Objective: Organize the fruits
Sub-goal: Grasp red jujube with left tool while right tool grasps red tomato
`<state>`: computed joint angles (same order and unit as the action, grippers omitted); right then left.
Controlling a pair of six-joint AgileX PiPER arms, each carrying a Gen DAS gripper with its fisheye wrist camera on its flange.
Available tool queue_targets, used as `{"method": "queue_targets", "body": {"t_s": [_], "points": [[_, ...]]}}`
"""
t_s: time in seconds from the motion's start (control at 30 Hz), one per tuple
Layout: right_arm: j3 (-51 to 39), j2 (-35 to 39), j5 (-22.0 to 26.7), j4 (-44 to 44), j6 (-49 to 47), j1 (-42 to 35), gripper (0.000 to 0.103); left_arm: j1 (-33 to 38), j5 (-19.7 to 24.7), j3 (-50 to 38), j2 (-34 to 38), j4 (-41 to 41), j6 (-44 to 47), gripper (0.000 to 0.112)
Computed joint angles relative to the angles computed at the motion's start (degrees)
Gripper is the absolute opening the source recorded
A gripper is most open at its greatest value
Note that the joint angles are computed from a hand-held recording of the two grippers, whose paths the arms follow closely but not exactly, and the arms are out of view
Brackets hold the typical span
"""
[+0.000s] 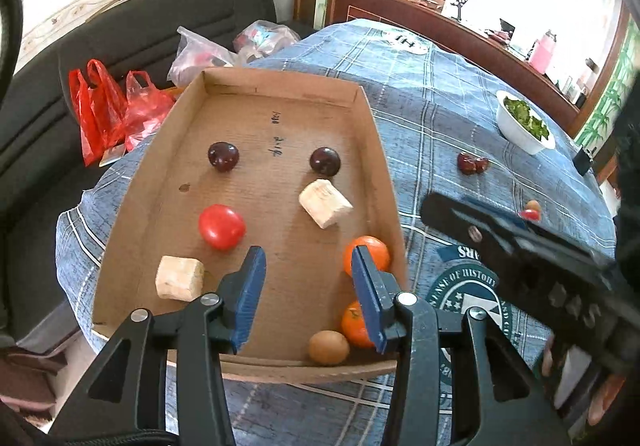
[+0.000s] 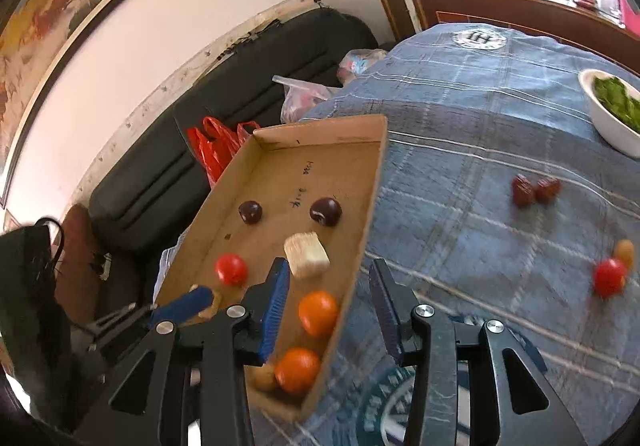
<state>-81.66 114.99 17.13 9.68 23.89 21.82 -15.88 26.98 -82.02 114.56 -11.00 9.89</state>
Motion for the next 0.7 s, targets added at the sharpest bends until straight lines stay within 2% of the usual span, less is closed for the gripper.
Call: {"method": "queue_targets", "body": {"t_s": [0.23,0.43,0.57,0.7], "points": [[15.55,-8.95,-7.09,2.53,0.42,-1.0,0.044,-2.06,-0.8,1.49,-1.41,2.02,-1.82,0.047],[25.82,-15.04,-11.36,-1.94,7.46,-2.66,0.044,-4.27,-1.0,1.99,-1.99,3.36,-2.97,0.047],[30.52,-18.06,-12.8,-3.96,10.73,-4.49,0.044,-5.67,-1.09,2.32,-2.2,4.4,-3.74,0.047],[34.07,-20.25,-13.96,-0.07,7.84,-6.19,0.044,-6.6,-0.32,2.1,-2.09,5.03,-4.23,0.047]]}}
